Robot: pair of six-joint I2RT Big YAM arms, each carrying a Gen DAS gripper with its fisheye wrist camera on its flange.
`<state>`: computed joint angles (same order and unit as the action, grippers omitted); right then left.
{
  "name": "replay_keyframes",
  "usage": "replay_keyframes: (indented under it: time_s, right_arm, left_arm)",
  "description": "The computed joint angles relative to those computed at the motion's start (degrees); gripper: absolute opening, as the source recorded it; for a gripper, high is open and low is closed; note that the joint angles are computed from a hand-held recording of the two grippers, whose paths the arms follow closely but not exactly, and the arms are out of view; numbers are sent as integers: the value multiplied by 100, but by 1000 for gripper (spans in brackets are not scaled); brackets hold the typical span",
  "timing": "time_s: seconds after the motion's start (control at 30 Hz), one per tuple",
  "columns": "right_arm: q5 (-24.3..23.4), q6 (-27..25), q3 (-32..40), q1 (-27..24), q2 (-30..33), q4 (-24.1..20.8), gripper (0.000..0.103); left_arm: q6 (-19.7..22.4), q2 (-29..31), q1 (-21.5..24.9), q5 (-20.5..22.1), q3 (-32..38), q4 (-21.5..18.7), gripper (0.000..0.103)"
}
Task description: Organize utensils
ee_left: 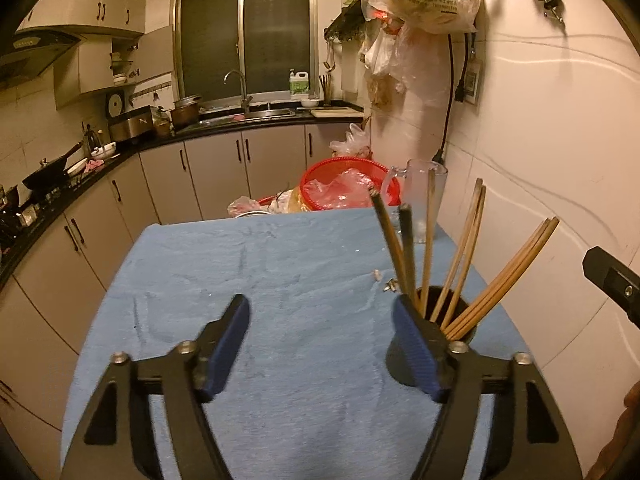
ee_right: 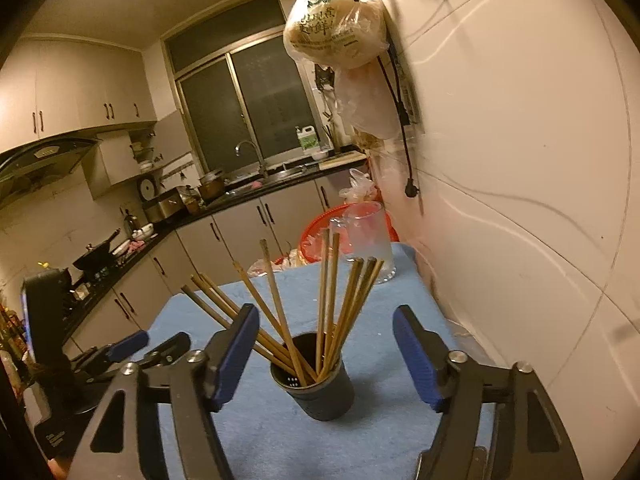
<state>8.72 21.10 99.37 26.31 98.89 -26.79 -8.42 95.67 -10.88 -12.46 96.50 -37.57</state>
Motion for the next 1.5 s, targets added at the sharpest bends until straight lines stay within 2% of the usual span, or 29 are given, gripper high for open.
replay_keyframes:
  time_s: [0.1,0.23,0.37,0.43,0.57,0.67,0.77,0.87,1.03,1.37,1.5]
  right_arm:
    - [60,85,122,14,74,-288,79]
    - [158,219,316,26,180,-744,80]
    - [441,244,266,92,149,-867,80]
    - [647,232,212,152,107,-897,80]
    - [1194,250,-4,355,-79,-1002,80]
    - [1770,241,-233,570,-245,-1038,81]
    - [2376,309,-686,870,-517,-885,82]
    - [2736,418,-1156,1118,-777,-668,83]
    - [3206,197,-1691,1493,-1050,-279,83]
    - [3238,18,-1725,1714,-1009,-428,84]
    - [3136,35,-1583,1660,-851,-546,84]
  left_arm:
    - [-43,-25,7,-237,-57,-12,83]
    - [-120,-35,44,-347,-61,-138,89]
    - [-162,-147,62,-583,-230,-124,91]
    - [-92,-254,77,-671,-366,-134,92]
    - [96,-700,108,-737,-1004,250,92]
    - [76,-974,71,-1053,-1335,168,92]
    - [224,-1343,-1,-1362,-1850,286,92]
    - [267,-1690,-37,-1466,-2262,315,92]
    - [91,-2066,-37,-1366,-2648,182,92]
    - [30,-2195,27,-961,-2915,115,92]
    - [38,-2136,31,-1038,-2946,159,92]
